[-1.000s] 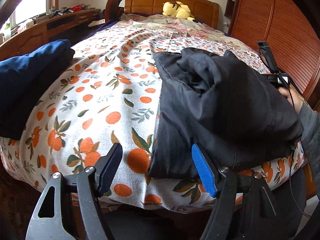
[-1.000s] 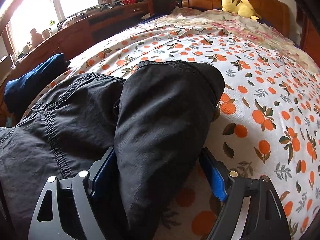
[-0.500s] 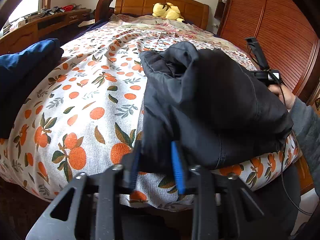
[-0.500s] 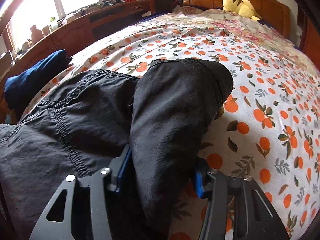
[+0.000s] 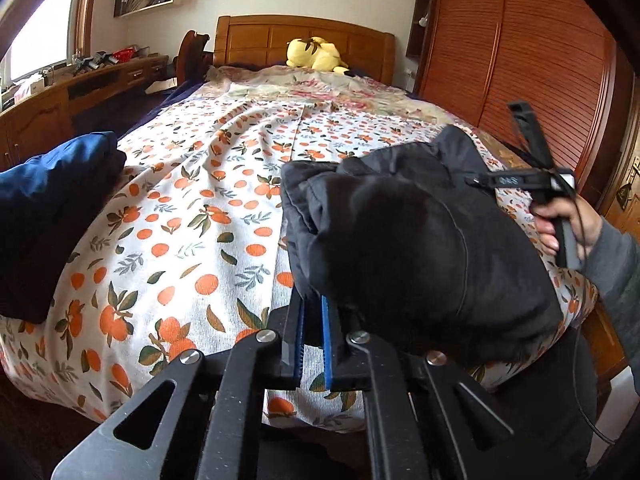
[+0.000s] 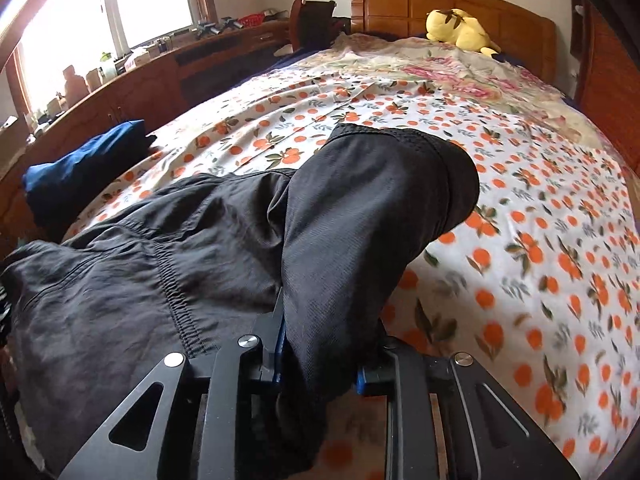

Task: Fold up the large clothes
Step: 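Lift the folded trousers with both grippers and carry them toward the desk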

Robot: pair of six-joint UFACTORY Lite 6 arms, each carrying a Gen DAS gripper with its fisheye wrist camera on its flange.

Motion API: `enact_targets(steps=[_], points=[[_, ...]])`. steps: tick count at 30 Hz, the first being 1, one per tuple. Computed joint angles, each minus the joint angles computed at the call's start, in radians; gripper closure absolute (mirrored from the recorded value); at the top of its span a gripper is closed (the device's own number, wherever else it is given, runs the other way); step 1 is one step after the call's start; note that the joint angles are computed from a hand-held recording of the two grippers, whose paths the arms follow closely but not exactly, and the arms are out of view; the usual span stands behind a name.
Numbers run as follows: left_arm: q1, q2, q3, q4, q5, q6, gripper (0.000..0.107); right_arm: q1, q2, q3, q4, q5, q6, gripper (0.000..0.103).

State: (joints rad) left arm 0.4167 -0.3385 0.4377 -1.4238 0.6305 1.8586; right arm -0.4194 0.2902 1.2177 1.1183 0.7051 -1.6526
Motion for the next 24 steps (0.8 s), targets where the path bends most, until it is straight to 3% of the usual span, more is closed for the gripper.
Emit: enact_targets(steps=[6,9,15,18,24], points=[[0.014,-0.007,-0.01,-0.013,0.037,0.009,0.1,-0.105,-0.071,-0.091,-0.029,0.054,-0.026,0.079],[0.022,-0.023,-0.008,-0.017,0.06,0.005,0.101,-0.107,-0.127,-0.144,-0.009,0.025,-0.047,0.08],[0.121,-0.04,-0.001,-0.005,0.178,-0.009,0.102,0.017,-0.311,-0.187,-0.087,-0.043,0.085,0.08],[0.223,0.047,0.059,-0.018,0.26,0.018,0.102,0.116,-0.387,-0.187,-0.155,-0.101,0.198,0.081],[0.395,0.17,0.259,0.015,0.378,0.011,0.102,0.395,-0.379,-0.048,-0.395,-0.213,0.558,0.081]])
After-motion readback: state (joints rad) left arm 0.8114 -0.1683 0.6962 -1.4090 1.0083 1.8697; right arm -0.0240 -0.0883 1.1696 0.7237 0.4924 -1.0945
